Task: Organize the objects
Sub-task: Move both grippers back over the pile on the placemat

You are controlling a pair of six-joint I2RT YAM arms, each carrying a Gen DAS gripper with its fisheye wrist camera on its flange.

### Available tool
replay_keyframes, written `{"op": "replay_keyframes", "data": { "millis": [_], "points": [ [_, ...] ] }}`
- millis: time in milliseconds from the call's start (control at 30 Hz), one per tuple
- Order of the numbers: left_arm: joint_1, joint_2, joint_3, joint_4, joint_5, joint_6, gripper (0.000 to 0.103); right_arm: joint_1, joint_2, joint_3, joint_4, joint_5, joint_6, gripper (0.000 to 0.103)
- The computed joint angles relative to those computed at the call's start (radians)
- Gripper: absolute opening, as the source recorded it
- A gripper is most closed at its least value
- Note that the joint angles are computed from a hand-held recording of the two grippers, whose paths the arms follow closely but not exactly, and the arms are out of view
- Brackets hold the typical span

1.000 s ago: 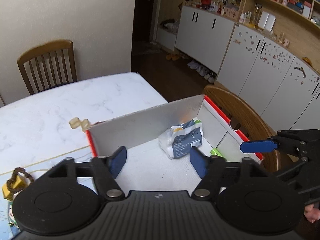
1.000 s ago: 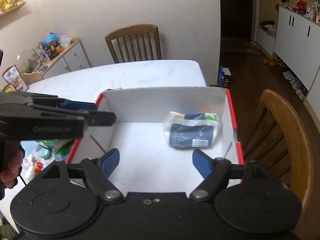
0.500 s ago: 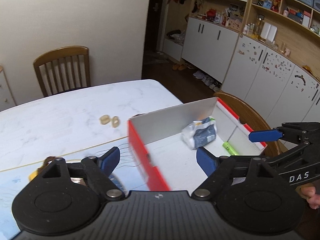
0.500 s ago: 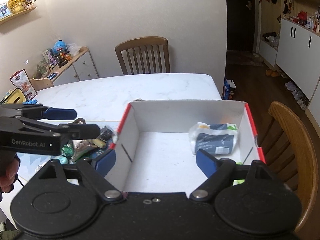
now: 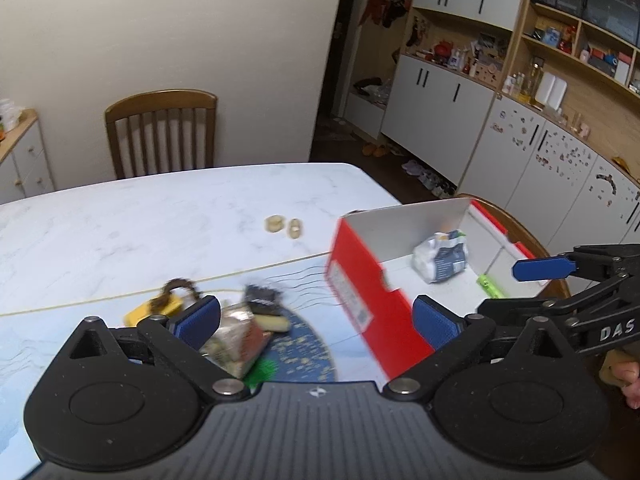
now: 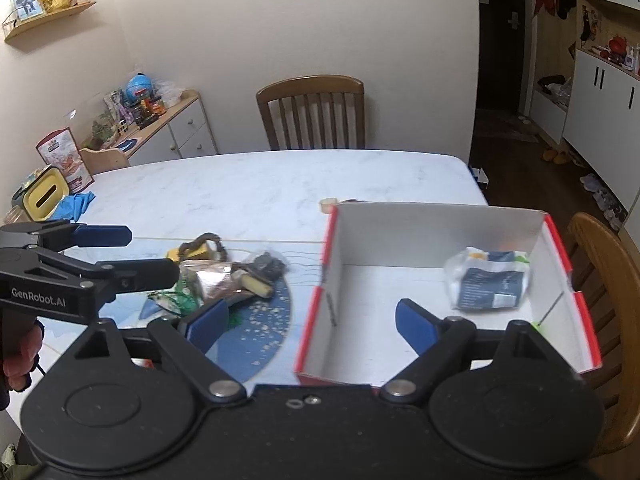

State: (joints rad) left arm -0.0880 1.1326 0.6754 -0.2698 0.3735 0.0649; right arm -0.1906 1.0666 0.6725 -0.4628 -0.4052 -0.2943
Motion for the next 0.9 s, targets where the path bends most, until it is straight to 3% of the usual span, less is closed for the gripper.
{"op": "replay_keyframes", "data": {
  "millis": [167,400,667,900],
  "points": [
    [0.200,-0.005,-0.043,0.006,0.102,0.132,0.103,0.119,-0.037,-0.045,0.045,0.069,0.100,0.092],
    [0.444,0.102,-0.037,-0.060,0.227,0.337,0.103,0.306,-0.033,-0.099,0.134,0.198,0.241,0.095],
    [0.591,0.181,-0.133,0.022,0.300,0.555,0.103,0.520,0.053,-0.146,0.259,0.370,0.364,0.098],
    [0.660,0.317,-0.196,0.187,0.298,0.630,0.103,0.641,0.155,-0.186,0.335,0.352,0.408,0.097]
  ]
}}
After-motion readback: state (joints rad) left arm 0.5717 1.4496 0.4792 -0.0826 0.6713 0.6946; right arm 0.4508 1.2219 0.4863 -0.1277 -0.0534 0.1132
